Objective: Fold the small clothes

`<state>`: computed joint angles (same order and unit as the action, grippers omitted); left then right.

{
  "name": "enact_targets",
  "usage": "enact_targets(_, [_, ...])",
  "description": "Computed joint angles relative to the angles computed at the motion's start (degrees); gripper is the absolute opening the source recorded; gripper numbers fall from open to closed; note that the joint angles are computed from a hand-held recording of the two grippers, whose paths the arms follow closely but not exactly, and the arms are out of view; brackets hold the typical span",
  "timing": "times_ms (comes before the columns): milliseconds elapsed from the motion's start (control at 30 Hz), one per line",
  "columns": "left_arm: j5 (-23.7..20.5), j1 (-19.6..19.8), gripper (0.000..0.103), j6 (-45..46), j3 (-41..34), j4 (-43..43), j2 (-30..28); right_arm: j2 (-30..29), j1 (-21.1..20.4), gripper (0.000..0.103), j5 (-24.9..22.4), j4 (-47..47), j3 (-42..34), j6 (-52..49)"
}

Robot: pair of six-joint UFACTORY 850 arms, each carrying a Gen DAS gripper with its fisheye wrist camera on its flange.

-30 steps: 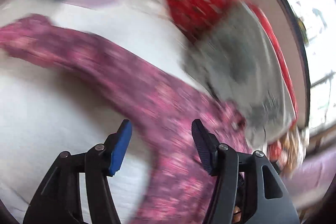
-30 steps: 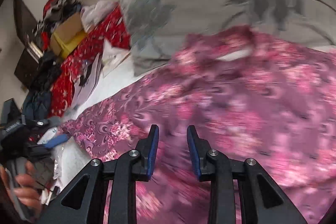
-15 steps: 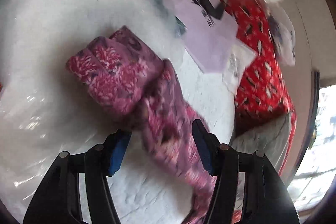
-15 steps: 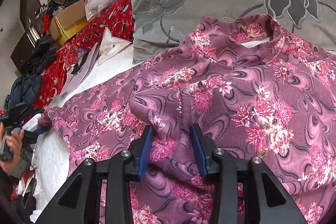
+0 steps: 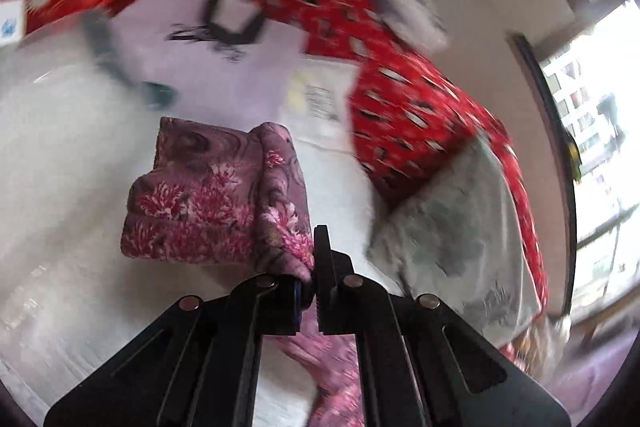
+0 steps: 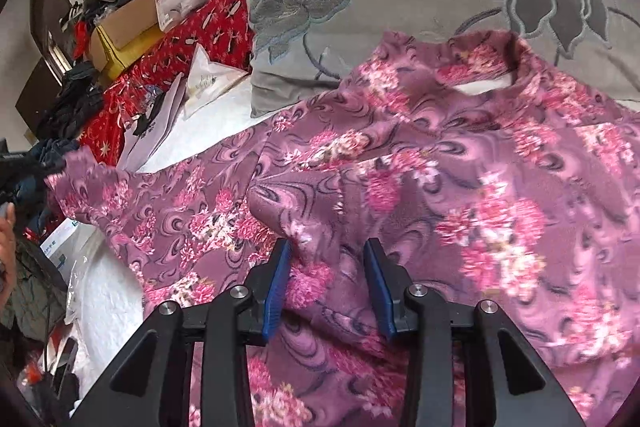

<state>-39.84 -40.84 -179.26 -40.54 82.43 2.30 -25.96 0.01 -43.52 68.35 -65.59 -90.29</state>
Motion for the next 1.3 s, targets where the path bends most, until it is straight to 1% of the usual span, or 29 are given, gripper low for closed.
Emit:
enact_targets(67, [0.7, -0.4, 0.003, 2.1, -3.4, 0.7, -2.3, 0.4, -1.0, 0.040, 0.2, 0.2, -0.2, -0.2])
enact_targets(133, [1.3, -0.9, 0.003, 4.3, -6.4, 0.5, -4.5, 0.5, -2.3, 0.042, 1.0, -0.1, -0.8, -0.3])
enact_targets(200, [2.4, -1.0, 0.003, 5.6, -9.3, 0.7, -6.6, 0.3, -3.4, 0.048, 3.7, -1.3, -1.6, 0.4])
enact_targets(300, [3.4, -1.4, 0.003, 9.0, -13.8, -0.2, -9.9, -1.0, -5.0, 0.048, 10.3, -5.8, -3.9, 3.9])
enact_targets(400, [5.2, -1.7, 0.003, 10.8, -17.8, -0.2, -12.9, -2.6, -6.6, 0.048, 14.8, -9.0, -5.8, 5.3])
enact_targets(467, [6.3, -1.9, 0.003, 12.9, -21.1, -0.8, -15.3, -3.7, -8.1, 0.050, 16.0, -9.0, -6.6, 3.8])
enact_targets(500, [6.8, -2.0, 0.003, 13.8, -22.6, -1.1, -16.5, -4.2, -8.8, 0.056, 15.9, -7.4, -6.7, 1.5])
enact_targets(567, [8.1, -2.1, 0.003, 15.9, -26.0, -1.9, -19.0, -4.9, -10.4, 0.063, 14.2, -2.7, -6.4, -5.3])
enact_targets(633, [9.5, -2.3, 0.003, 18.6, -29.9, -3.4, -22.0, -4.9, -11.6, 0.066, 12.5, 4.6, -4.8, -15.2])
enact_targets(667, [10.5, -2.4, 0.003, 19.9, -32.1, -4.0, -23.7, -4.9, -12.0, 0.068, 11.8, 7.4, -4.1, -18.6])
enact_targets(700, [11.0, -2.5, 0.003, 20.7, -33.6, -4.4, -24.9, -4.9, -12.2, 0.069, 11.2, 8.6, -3.9, -19.7])
enact_targets(800, [12.7, -2.6, 0.003, 27.2, -39.7, -9.1, -29.7, -5.7, -12.6, 0.070, 9.5, 7.6, -4.9, -18.1])
enact_targets(933, [13.3, -2.6, 0.003, 42.0, -49.3, -21.3, -37.3, -6.0, -13.3, 0.072, 7.1, 7.4, -5.0, -17.5])
enact_targets(1000, [14.0, -2.5, 0.003, 47.2, -53.0, -26.3, -40.8, -6.2, -13.4, 0.074, 6.5, 7.6, -5.2, -17.5])
enact_targets(1067, [14.5, -2.4, 0.003, 55.1, -57.2, -34.4, -45.0, -6.0, -13.7, 0.075, 5.9, 7.5, -5.0, -17.6])
enact_targets(1167, [12.5, -2.3, 0.003, 68.2, -63.8, -47.6, -50.8, -6.1, -13.8, 0.077, 5.4, 7.4, -5.0, -17.8])
enact_targets(1200, [11.6, -2.3, 0.005, 70.9, -65.2, -50.4, -52.0, -6.1, -13.7, 0.078, 5.4, 7.4, -5.0, -17.9])
enact_targets(1233, [10.7, -2.2, 0.010, 74.1, -66.6, -53.7, -53.3, -6.1, -13.7, 0.078, 5.4, 7.4, -5.1, -17.9])
enact_targets(1267, [10.9, -2.3, 0.012, 75.3, -66.6, -54.5, -53.6, -6.2, -13.7, 0.079, 5.4, 7.4, -5.1, -17.9])
enact_targets(1300, [11.7, -2.4, 0.013, 74.0, -65.3, -52.9, -52.8, -6.3, -13.6, 0.079, 5.3, 7.3, -5.2, -17.8])
